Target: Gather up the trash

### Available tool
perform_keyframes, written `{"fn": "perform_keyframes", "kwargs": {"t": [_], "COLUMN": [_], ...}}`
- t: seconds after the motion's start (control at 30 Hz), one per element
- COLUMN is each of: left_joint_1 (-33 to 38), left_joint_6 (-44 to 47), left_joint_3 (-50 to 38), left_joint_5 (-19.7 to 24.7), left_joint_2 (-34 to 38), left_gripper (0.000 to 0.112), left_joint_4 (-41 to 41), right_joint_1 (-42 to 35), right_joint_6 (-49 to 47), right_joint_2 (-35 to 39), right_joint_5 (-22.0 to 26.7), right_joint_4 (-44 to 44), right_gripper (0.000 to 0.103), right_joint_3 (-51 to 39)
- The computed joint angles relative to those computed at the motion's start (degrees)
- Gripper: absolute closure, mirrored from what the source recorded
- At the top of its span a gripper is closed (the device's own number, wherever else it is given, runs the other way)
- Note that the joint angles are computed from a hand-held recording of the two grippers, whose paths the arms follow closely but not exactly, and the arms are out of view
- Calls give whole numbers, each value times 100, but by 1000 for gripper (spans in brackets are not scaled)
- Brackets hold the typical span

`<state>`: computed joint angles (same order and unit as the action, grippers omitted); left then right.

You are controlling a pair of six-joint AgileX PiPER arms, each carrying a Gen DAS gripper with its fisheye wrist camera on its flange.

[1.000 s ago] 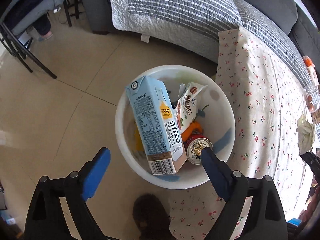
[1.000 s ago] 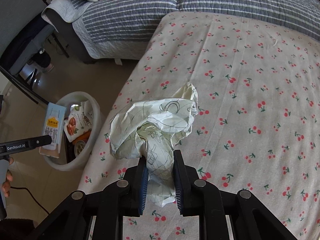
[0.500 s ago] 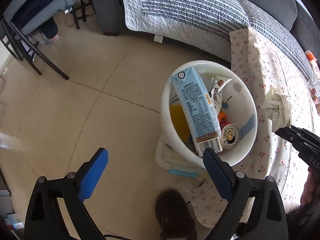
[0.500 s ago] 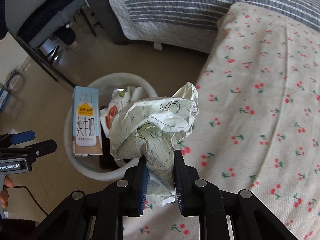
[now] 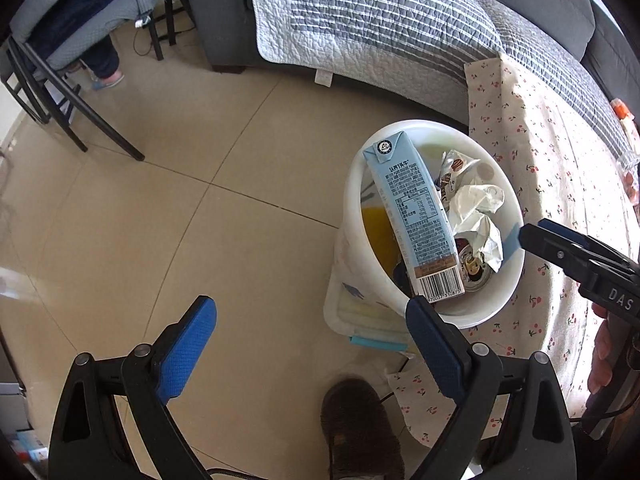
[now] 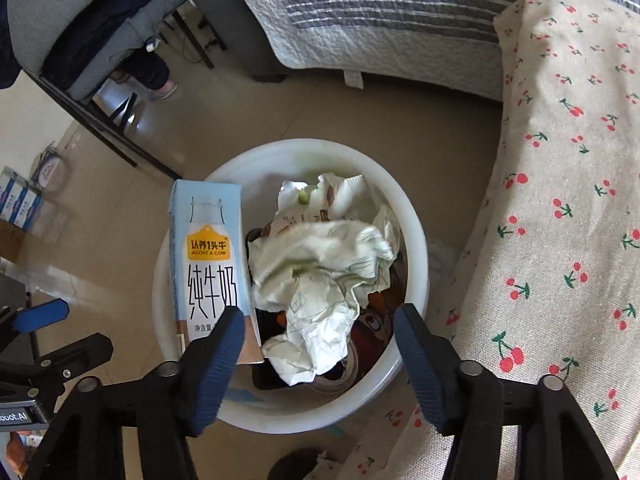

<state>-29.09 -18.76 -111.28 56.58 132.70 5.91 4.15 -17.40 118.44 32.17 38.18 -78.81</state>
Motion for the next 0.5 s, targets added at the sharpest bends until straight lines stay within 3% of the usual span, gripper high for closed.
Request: {"fn": "perform_keyframes", "kwargs": {"t": [0.23,0.5], "left_joint_1": [-377,-1365], "left_joint_6": [-487,-1342], "left_joint_3": [396,1318], "left_joint_5": [-276,-988], "left_joint_2": [-412,-1385], "left_gripper": [15,15], "left_joint_4": [300,736], "right_joint_1": [-224,-703], "right_joint_6": [244,995], "right_joint_2": [-686,-2517], "right_joint_5": [-56,34], "right_joint_4": [-416,-1596], "right_gripper": [29,15], "right_joint_3": [599,1928]}}
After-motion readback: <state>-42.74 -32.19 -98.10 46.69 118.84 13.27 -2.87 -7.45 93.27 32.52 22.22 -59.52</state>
